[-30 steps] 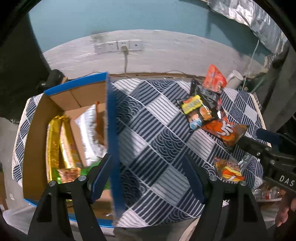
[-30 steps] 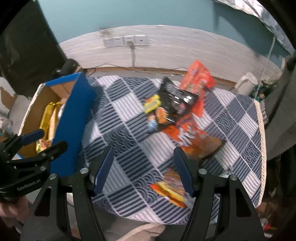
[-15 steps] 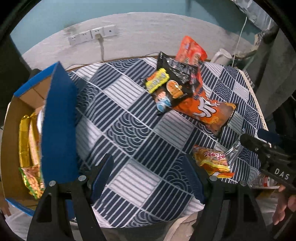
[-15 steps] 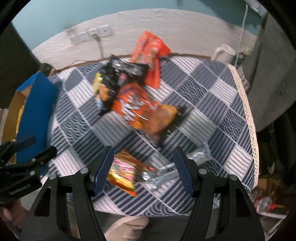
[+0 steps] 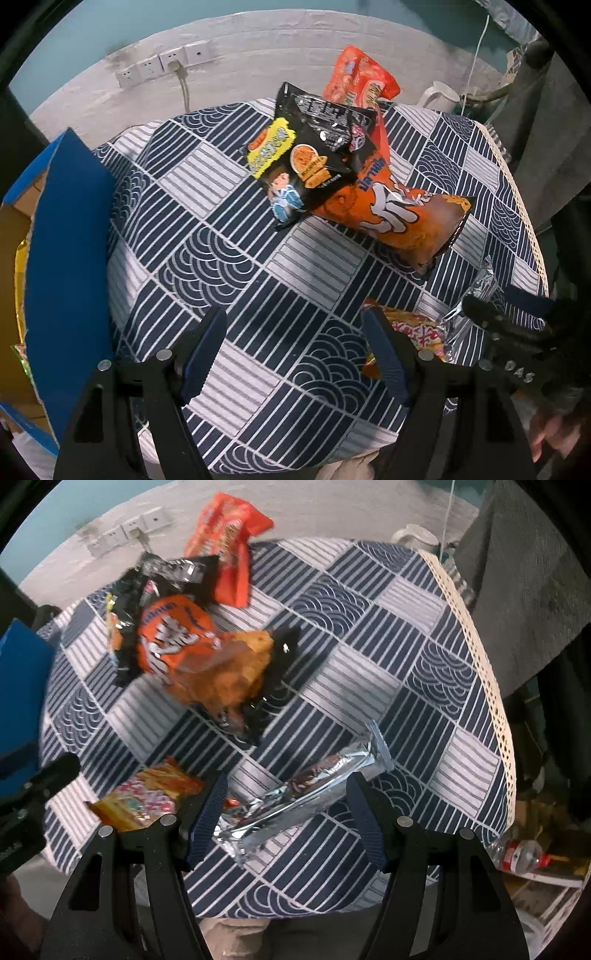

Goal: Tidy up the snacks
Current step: 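Grasp the silver-wrapped bar with the right gripper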

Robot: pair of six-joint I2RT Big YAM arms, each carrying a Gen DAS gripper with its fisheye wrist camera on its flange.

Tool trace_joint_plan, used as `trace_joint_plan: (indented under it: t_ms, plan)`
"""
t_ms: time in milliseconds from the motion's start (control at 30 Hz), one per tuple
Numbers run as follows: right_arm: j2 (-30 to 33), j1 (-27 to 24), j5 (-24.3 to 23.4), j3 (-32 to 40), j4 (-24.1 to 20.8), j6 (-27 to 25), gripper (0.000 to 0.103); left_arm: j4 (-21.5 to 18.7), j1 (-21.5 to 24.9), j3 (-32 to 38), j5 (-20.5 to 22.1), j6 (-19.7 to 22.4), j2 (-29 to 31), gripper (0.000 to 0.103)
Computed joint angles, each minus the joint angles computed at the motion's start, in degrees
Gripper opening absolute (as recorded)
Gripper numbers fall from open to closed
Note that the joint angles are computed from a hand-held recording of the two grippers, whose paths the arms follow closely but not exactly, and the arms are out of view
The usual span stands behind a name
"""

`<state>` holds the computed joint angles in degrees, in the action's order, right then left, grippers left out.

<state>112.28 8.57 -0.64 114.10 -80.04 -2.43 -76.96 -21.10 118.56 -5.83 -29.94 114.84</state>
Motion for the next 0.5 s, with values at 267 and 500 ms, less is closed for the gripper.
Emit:
trace_joint_plan:
  t_ms: [267,500]
  plan:
    - [1.17,-0.25,1.35,-2.14,0.27,4.22,0.067,-1.37,-0.76,2.84,1.10,0.96,2.61,0.078]
    - [2.61,-1.33,-0.17,-2.77,-1.20,3.57,0.067,-2.12,-1.44,4.68,2.58,1.83,3.97,0.078]
